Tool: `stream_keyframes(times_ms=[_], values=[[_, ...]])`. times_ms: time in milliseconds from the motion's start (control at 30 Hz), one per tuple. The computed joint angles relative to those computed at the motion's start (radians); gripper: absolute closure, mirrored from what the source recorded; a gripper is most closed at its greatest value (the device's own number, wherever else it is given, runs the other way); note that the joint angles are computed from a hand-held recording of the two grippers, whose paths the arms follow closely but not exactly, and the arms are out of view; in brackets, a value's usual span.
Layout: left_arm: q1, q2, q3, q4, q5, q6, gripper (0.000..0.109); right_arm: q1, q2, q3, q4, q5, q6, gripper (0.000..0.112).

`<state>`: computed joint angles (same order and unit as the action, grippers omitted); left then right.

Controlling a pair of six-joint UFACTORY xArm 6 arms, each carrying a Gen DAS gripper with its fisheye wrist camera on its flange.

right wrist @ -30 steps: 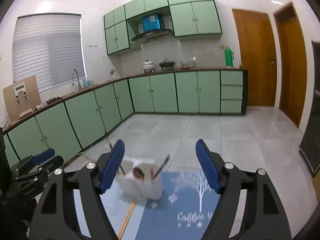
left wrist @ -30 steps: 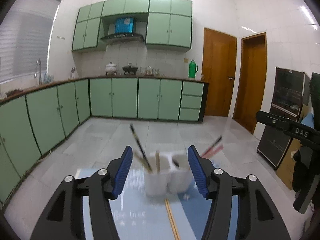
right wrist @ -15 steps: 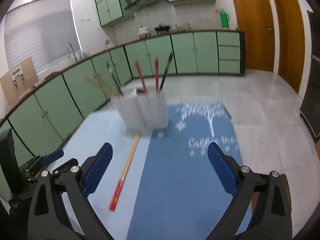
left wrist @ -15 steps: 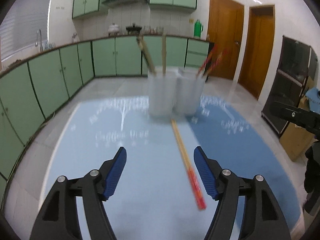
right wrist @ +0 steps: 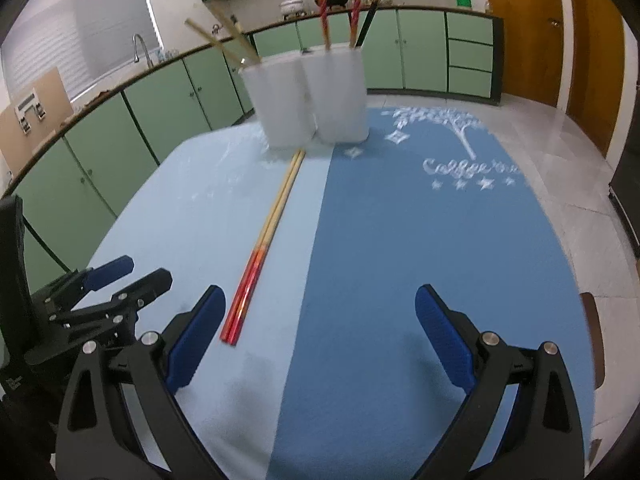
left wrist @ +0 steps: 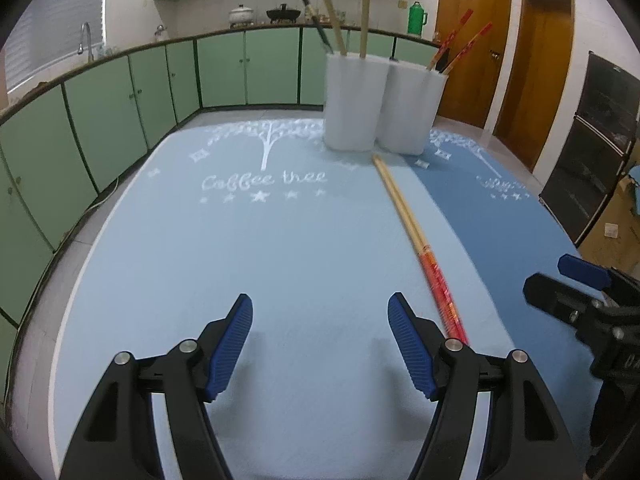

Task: Organize utensils
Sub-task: 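Move both open tools back down toward the last two chopsticks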

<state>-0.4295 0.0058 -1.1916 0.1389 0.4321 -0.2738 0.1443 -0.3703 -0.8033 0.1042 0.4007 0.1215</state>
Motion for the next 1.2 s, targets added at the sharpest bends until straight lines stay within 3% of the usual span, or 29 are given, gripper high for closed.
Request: stream_keyframes(times_ms=[333, 800, 967, 1100, 1200], values=[[0.016, -0.007, 0.012, -0.005, 0.023, 0.004, 0.039, 0.056, 0.037, -0.006, -0.132, 0.033, 0.110, 0.019], [0.020, 0.001, 0.007, -0.030, 0.029, 0.021, 0.038, 0.058, 0.088, -0.053, -0.291, 0.098, 0.225, 0.019], [0.021, -0.002, 0.011, -0.027, 0.023, 0.015, 0.038, 0.045, 0.067, -0.048, -0.430, 0.130, 0.352, 0.020], [0.021, -0.004, 0.013, -0.020, 0.020, 0.006, 0.038, 0.034, 0.025, 0.000, -0.338, 0.066, 0.287, 0.022], [0.021, -0.005, 0.015, -0.015, 0.019, -0.002, 0.038, 0.046, 0.015, 0.016, -0.203, 0.039, 0.179, 0.040]])
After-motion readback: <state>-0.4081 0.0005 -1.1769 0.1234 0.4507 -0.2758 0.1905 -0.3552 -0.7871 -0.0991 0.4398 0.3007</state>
